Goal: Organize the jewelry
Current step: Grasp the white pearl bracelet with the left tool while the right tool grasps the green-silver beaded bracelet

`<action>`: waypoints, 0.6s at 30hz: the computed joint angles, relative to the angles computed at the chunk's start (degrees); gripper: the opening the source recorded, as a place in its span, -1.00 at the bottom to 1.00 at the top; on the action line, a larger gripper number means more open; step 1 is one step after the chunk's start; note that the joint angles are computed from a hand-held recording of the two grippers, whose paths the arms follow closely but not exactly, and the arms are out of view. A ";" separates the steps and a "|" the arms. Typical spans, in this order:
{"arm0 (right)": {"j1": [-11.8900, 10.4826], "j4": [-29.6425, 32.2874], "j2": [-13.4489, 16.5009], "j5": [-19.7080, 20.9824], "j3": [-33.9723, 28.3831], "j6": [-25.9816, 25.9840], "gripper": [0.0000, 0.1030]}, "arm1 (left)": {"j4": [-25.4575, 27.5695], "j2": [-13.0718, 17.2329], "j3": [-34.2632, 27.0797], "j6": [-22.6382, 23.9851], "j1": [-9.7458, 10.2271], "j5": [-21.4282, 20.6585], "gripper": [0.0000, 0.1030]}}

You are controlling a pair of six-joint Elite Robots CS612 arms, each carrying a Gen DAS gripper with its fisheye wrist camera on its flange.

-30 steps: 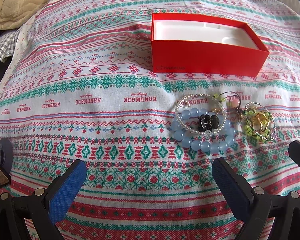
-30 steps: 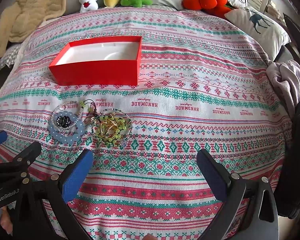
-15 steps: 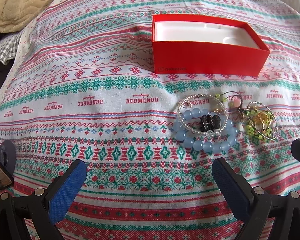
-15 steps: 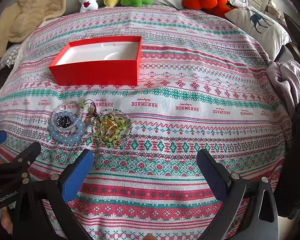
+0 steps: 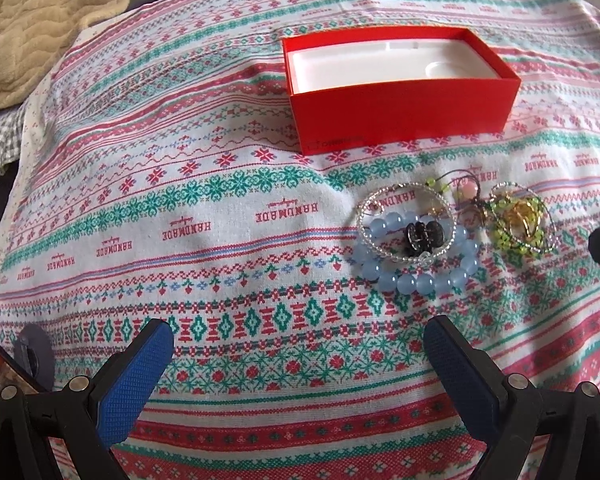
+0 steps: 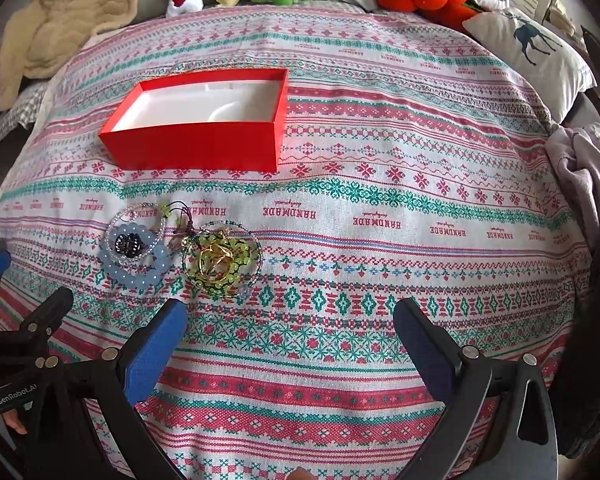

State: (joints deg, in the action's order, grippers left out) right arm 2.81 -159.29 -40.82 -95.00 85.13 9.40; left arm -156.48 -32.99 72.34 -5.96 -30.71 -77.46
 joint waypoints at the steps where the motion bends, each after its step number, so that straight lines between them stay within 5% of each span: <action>1: -0.24 0.87 0.07 0.84 -0.40 -0.04 1.00 | 0.74 0.00 -0.28 0.53 0.24 -1.15 0.99; 12: -3.16 9.12 1.83 15.37 -5.89 0.85 0.98 | 11.16 2.91 -8.89 -1.51 3.66 -16.04 0.86; 18: -4.33 12.79 3.56 20.04 -8.39 2.36 0.61 | 10.27 6.24 -13.52 -4.84 5.42 -24.16 0.53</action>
State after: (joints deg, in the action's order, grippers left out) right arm -1.53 -146.50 -37.27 -74.96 76.73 11.76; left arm -146.21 -26.75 58.82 -10.80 -25.28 -101.61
